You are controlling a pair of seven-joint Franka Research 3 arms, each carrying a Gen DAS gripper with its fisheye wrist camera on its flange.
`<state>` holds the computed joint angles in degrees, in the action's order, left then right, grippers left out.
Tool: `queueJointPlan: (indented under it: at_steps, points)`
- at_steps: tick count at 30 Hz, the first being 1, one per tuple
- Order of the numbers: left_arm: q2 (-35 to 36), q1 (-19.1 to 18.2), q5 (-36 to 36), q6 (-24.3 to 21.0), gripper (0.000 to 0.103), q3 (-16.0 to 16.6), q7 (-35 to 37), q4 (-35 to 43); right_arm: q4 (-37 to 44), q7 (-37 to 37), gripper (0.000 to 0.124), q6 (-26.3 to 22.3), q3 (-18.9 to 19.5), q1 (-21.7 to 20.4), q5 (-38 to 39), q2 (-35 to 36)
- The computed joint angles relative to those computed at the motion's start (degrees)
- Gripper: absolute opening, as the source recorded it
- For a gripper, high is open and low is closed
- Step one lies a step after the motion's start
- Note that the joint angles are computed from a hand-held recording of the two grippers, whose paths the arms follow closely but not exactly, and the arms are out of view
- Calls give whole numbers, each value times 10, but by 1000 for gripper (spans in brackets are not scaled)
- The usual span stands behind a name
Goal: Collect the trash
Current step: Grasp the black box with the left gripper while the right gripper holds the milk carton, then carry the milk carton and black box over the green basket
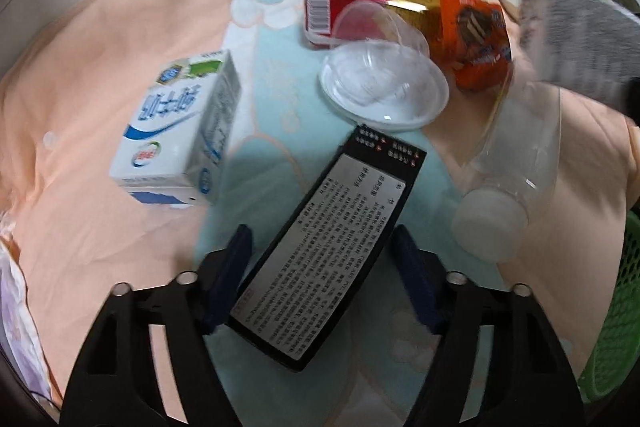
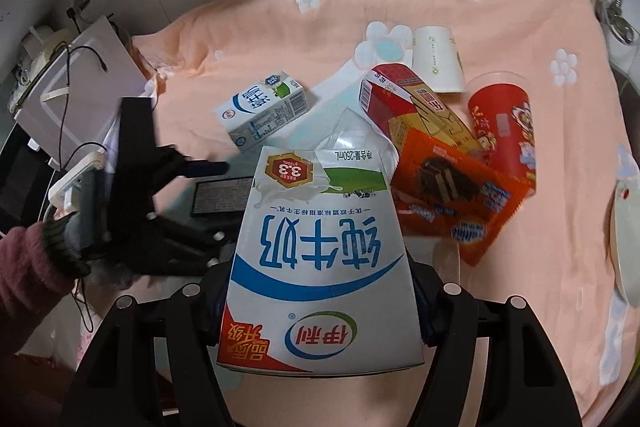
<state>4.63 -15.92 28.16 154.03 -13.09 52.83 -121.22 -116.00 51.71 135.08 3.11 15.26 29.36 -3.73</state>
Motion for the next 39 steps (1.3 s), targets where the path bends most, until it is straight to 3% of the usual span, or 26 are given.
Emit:
queueJointPlan:
  at_steps: [6, 12, 26, 39]
  points:
    - [-12, -7, 62, 5, 50, 3, -60, -14, -49, -8, 65, 10, -4, 0, 3, -45]
    - [-47, -12, 110, -16, 44, -7, -157, -46, -94, -5, 65, 21, -13, 0, 29, -79]
    - [-198, -10, 122, -74, 43, -67, -347, -156, -166, -28, 65, 17, -33, 7, 78, -146]
    - [-252, -62, 120, -177, 43, -134, -453, -148, -254, -72, 65, -2, -62, -10, 98, -251]
